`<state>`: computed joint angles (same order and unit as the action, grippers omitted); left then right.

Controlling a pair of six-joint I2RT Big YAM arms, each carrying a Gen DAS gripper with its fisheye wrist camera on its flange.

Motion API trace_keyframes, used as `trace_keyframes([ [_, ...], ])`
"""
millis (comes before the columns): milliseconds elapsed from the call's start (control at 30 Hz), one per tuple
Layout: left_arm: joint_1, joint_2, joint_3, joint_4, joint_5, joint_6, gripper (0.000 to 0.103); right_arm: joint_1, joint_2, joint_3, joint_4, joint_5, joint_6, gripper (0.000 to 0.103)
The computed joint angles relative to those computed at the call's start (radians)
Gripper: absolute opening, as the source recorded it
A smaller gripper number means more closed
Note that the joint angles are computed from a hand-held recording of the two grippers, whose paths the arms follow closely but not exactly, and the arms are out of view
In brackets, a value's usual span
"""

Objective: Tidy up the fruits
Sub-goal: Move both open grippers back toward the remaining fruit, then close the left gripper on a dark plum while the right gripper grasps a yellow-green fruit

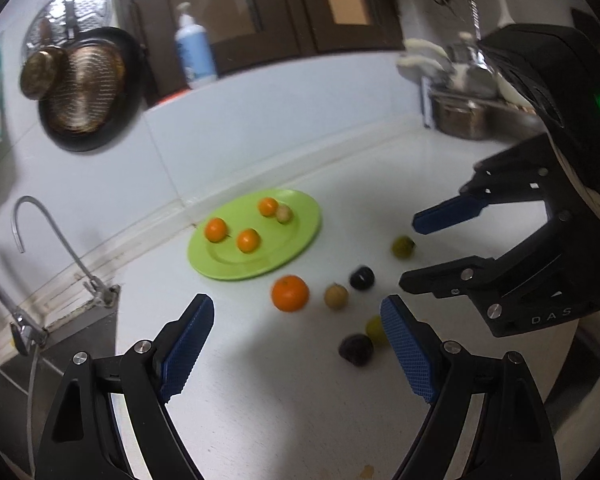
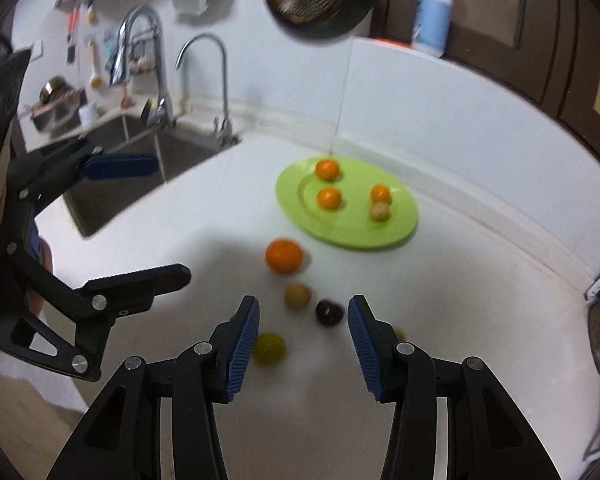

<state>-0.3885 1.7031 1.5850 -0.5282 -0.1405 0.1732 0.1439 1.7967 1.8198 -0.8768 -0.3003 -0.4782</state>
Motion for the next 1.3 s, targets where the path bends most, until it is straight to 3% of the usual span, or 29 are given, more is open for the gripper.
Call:
trace_keyframes([
  [167, 0.001, 0.019, -0.005, -0.022, 0.044, 0.048, 0.083, 0.01, 0.002, -0.038, -0.021, 0.015, -0.082, 0.047],
  [567, 0.012, 0.109, 0.053, -0.137, 0.17, 0.123, 0.063, 0.013, 0.071, -0.014, -0.091, 0.0, -0.204, 0.047],
  [1000, 0.028, 0.185, 0.146, -0.227, 0.247, 0.136, 0.044, 0.012, 0.155, 0.068, -0.147, -0.037, -0.223, 0.042],
  [1300, 0.036, 0.197, 0.171, -0.256, 0.286, 0.106, 0.031, 0.011, 0.19, 0.118, -0.18, -0.07, -0.214, 0.031],
])
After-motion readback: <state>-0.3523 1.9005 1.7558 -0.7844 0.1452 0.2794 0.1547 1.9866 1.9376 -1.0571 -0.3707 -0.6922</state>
